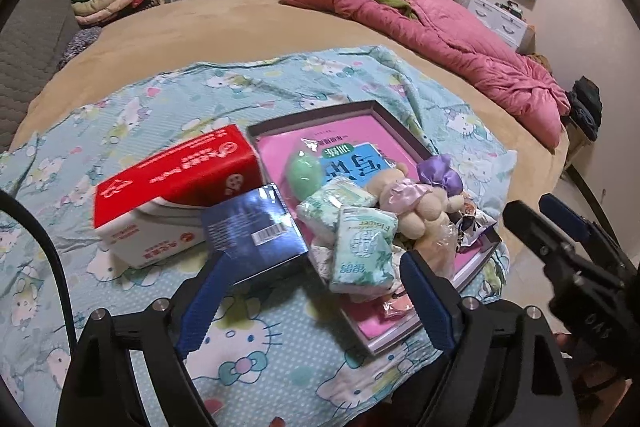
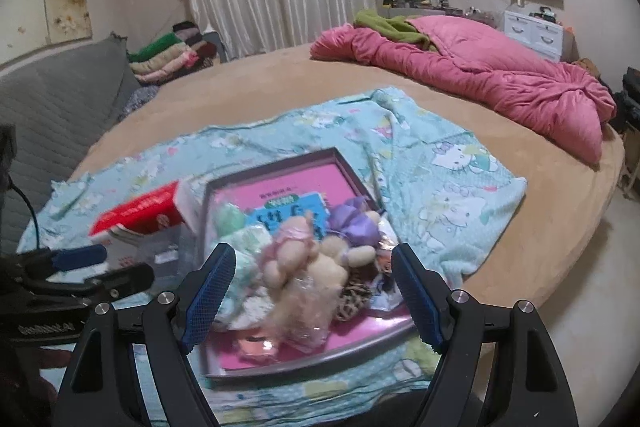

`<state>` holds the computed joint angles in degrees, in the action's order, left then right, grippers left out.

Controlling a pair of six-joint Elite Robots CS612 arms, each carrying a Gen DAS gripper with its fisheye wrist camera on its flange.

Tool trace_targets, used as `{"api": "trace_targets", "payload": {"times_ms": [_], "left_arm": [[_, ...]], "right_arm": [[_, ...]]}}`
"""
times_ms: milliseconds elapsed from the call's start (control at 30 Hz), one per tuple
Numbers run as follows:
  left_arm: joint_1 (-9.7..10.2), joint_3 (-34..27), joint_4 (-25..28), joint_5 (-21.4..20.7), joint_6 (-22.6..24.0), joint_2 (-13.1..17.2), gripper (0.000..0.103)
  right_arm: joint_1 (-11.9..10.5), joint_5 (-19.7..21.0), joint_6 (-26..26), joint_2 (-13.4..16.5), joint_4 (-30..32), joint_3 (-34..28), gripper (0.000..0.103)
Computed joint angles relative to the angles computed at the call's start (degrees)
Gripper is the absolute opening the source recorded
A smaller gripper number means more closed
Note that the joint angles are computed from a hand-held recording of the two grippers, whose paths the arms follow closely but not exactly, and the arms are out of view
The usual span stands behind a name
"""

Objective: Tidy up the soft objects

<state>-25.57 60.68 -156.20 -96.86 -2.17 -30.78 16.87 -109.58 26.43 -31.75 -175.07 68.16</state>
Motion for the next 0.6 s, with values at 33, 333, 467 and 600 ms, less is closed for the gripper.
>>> {"api": "trace_targets", "payload": {"times_ms": [33, 333, 467, 600], "left_arm": [[0.04, 0.6, -0.5, 0.3, -0.1, -0.4, 0.086], [0.58, 6.3, -4.0, 3.8, -1.7, -3.7, 0.086], [1.05, 9.2, -5.9, 4.6, -2.8, -5.5, 0.086], [1.37, 12.2, -8.0, 5.5, -5.0, -7.1, 0.086]], "right_arm": [[0.1, 0.5, -0.1, -0.3, -0.1, 0.0, 0.081], [1.8, 0.2, -4.7, -1.7, -1.8, 0.4, 0.087], [2.4, 0.4, -6.1, -2.4, -2.4, 1.5, 0.087], [2.9, 1.1, -6.5, -2.9, -2.4, 2.5, 0.087]]}}
